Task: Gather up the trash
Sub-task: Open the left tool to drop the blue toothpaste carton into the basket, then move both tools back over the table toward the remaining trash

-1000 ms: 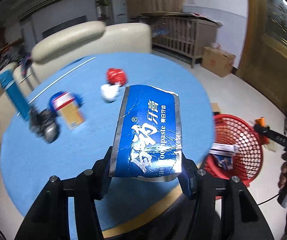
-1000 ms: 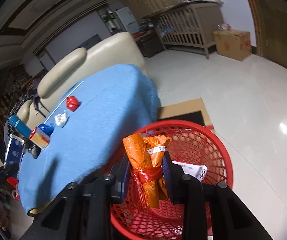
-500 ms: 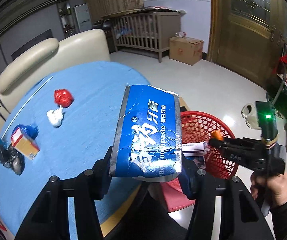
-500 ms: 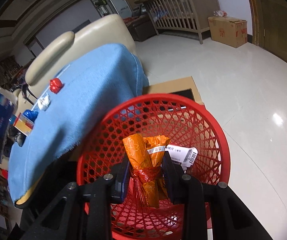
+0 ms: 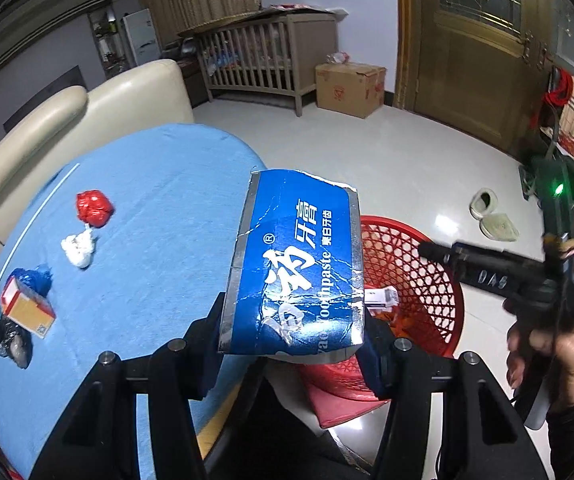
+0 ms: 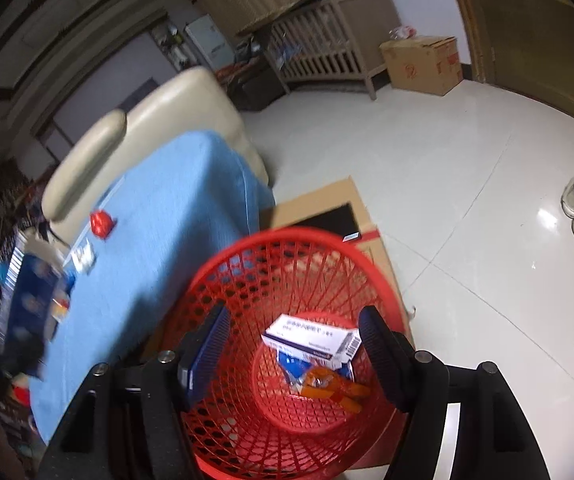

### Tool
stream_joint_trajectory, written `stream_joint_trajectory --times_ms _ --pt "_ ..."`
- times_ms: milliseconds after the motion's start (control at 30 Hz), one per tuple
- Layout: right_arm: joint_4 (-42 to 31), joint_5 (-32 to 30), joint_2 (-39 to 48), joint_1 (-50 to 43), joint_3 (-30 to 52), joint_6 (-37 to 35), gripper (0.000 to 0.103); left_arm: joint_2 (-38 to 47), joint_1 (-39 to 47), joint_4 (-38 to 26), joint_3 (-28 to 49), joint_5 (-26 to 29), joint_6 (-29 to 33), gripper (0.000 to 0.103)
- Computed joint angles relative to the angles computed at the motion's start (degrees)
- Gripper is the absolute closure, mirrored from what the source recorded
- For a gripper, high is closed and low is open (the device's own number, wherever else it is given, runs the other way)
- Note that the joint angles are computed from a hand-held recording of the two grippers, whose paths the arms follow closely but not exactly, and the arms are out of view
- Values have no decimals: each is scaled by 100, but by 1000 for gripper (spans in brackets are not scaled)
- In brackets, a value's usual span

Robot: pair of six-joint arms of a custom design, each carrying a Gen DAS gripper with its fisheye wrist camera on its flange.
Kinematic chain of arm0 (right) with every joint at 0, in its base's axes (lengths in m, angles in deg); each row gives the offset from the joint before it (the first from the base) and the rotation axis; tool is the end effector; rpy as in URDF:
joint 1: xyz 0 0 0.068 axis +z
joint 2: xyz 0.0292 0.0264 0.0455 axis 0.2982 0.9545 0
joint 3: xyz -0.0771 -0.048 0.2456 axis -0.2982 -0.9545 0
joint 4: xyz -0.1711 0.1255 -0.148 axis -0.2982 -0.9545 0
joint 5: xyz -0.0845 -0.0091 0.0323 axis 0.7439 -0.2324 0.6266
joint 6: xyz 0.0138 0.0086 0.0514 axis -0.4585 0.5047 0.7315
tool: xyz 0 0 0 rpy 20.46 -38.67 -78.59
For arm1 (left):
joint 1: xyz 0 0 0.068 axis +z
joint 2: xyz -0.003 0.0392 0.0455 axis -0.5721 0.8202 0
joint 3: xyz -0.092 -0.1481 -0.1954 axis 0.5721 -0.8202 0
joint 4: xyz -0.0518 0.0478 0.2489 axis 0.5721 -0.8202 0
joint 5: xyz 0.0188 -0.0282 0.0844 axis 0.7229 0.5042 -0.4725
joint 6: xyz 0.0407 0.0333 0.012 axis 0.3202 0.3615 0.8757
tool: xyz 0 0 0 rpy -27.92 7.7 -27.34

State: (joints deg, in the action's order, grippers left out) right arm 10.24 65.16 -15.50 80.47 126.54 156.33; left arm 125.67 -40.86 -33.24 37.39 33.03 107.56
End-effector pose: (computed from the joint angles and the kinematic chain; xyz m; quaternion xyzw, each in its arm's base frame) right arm 0.0973 0.1364 0.2302 0.3961 0.8308 0.0646 0.3857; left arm 0.2533 -0.0425 0.2887 0.4626 0.8199 -0.1221 0.3143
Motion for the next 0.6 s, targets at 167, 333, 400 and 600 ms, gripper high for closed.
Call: stream_joint_trajectory --times_ms 167,333,400,600 --pt "-819 479 17 388 366 805 32 104 -552 -34 -106 -276 -204 44" --pt "-1640 780 19 703 604 1673 32 524 -1068 -272 55 -433 -418 41" --pt "-1860 836 -5 784 639 1935 32 805 -1204 -502 275 -549 -563 38" --pt "-1934 871 -26 826 664 2054 32 1109 -759 -845 682 -299 -579 35"
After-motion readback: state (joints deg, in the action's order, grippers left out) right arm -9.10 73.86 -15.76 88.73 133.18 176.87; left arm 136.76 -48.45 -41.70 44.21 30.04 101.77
